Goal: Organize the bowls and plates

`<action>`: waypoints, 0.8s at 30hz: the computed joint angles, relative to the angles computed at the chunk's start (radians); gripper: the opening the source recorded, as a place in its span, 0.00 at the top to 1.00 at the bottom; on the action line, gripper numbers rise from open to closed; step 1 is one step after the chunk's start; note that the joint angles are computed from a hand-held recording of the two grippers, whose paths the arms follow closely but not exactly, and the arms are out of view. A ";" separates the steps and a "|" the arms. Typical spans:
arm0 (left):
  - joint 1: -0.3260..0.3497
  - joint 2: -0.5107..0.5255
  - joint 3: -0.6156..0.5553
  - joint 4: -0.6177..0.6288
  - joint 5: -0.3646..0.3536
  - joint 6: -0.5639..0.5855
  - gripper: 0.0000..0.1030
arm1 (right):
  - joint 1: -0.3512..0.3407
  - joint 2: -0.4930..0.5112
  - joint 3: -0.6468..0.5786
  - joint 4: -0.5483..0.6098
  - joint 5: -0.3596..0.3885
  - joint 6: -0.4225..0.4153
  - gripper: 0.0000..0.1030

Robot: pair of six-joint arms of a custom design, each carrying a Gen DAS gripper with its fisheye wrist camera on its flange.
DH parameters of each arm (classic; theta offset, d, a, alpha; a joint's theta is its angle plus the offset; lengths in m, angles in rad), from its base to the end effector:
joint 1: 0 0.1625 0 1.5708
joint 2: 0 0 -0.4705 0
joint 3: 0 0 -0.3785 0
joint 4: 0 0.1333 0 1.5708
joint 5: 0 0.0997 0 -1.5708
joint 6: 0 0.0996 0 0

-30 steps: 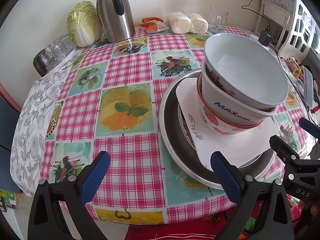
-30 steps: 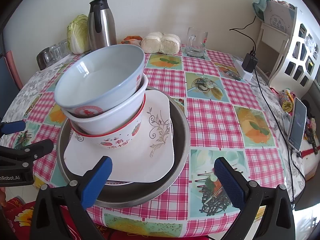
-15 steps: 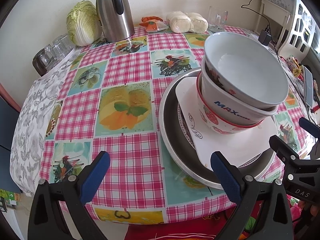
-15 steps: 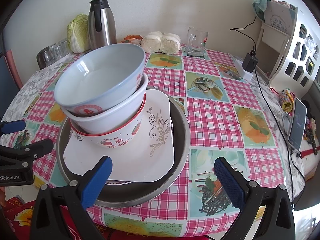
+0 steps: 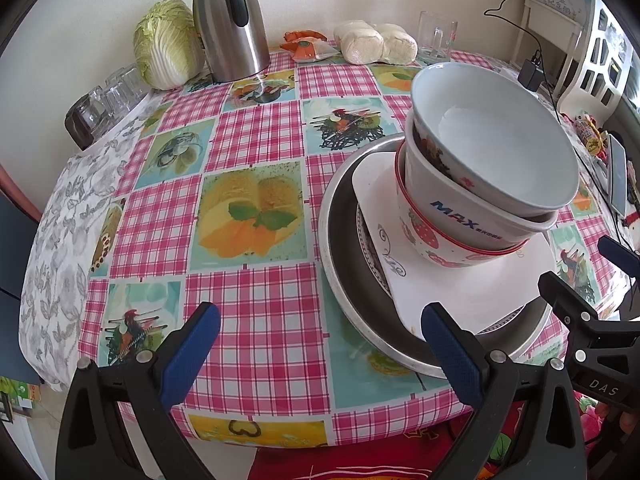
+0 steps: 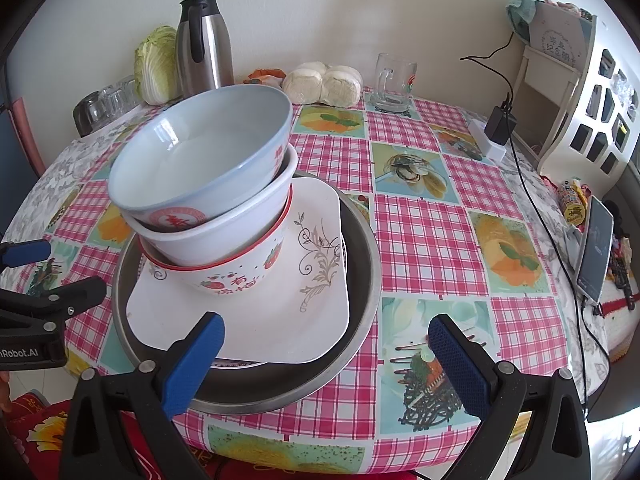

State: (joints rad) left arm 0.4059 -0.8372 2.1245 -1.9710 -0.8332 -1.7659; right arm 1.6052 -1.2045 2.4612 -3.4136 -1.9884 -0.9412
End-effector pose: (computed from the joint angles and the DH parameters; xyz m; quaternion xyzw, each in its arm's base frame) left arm -0.3130 -0.3525 0.0247 -0.1016 0.8505 -0.2817 0.4323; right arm 0.1073 -0.4154 0.2211 0.3861 -0.8554 0.1671 0.3022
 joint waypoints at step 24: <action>0.001 -0.001 0.010 -0.015 -0.002 -0.003 0.02 | 0.000 0.001 -0.001 0.004 -0.003 -0.003 0.00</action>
State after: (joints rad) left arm 0.4064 -0.8386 2.1347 -1.9860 -0.8354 -1.7692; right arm 1.6056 -1.2033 2.4598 -3.4097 -1.9916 -0.9446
